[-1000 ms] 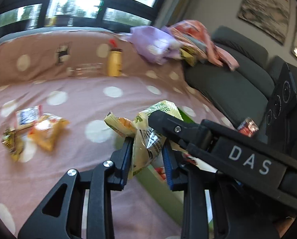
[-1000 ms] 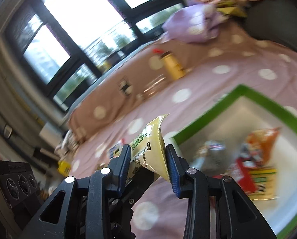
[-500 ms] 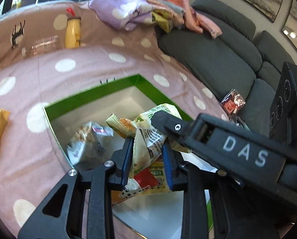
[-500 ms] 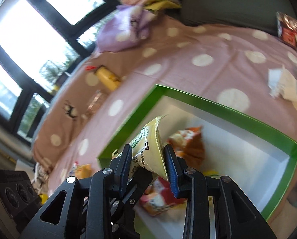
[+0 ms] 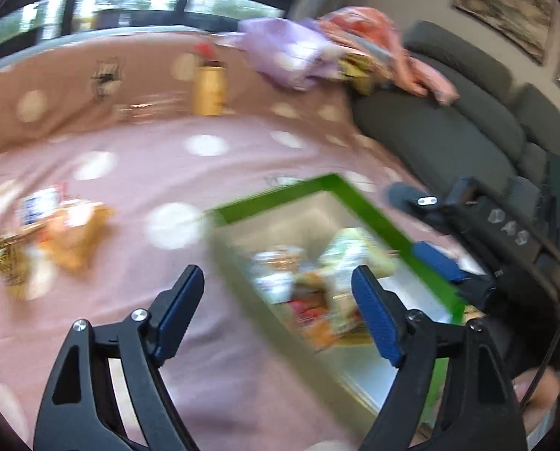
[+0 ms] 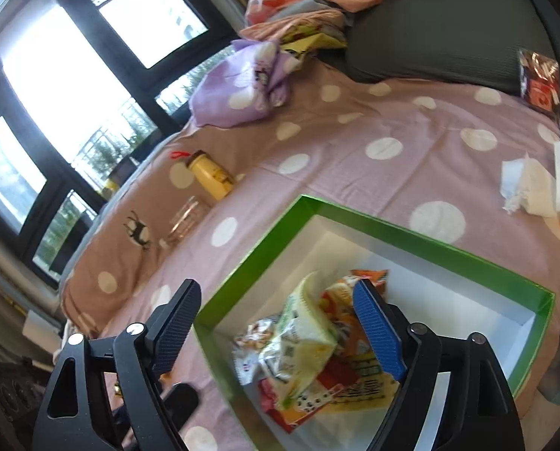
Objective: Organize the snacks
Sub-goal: 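Open the right gripper to drop the bag into the box, then move the right gripper back to the remaining snacks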
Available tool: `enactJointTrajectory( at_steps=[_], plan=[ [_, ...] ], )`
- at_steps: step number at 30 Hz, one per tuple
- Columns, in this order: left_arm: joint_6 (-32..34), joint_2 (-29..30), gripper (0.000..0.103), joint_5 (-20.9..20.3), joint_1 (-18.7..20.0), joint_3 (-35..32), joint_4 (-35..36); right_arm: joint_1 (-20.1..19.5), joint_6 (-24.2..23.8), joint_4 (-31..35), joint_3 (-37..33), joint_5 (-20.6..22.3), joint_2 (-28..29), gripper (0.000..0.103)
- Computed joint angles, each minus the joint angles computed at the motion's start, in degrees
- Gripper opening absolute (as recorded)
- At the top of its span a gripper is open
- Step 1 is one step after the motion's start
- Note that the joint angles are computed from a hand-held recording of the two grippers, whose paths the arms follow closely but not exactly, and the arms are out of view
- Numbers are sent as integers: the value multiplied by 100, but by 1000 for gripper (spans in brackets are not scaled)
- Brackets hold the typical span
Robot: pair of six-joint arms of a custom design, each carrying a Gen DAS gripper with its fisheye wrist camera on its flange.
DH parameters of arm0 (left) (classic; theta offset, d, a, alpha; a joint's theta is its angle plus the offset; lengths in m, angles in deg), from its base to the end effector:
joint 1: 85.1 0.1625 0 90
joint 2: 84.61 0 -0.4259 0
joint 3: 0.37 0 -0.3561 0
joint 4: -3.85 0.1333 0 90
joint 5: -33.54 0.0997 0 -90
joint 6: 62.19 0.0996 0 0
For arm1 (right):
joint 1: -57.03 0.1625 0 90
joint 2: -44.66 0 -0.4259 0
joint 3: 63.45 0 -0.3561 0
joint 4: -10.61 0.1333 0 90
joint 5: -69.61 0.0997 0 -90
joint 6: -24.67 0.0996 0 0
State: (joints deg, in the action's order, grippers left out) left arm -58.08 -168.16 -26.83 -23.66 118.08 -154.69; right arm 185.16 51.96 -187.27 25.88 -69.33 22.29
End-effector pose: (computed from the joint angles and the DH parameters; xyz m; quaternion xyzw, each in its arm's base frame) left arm -0.0648 -0.5008 0.3651 0.1893 0.9089 -0.3252 0.1800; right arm 0.4480 -0.4765 0.0128 -0.0636 -0.8626 0.4774 0.1546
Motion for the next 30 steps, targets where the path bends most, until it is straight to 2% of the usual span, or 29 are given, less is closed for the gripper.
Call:
enactJointTrajectory(
  at_steps=[4,9,13,17,19,22,25,30],
  plan=[
    [-153,-429,84,925,74,256,-187,46,-89,427,-319,57,150,87],
    [-445,-703,85,1338,428,397,-469,168,-403,817,-752,60,403,88],
    [-543,-905,85,1237,643,379,-453,294,-601,1217,-1162,-99,651,89],
    [-764,-1025,85,1272,743,359,-541,379,-718,1463,-1472,4,846,90],
    [-1074,-1130,85,1309,769,504,-776,412,-785,1606,-1626,45,939,90],
    [-1244,-1214,85,1295,805,399,-335,447,-947,1821,-1848,98,1083,90],
    [-1306,-1236,85,1755,709,489,-566,482,-923,2133,-2070,135,1213,90],
    [-1189,-1191,85,2098,716,456,-504,494,-953,2500,-2423,223,1453,90]
  ],
)
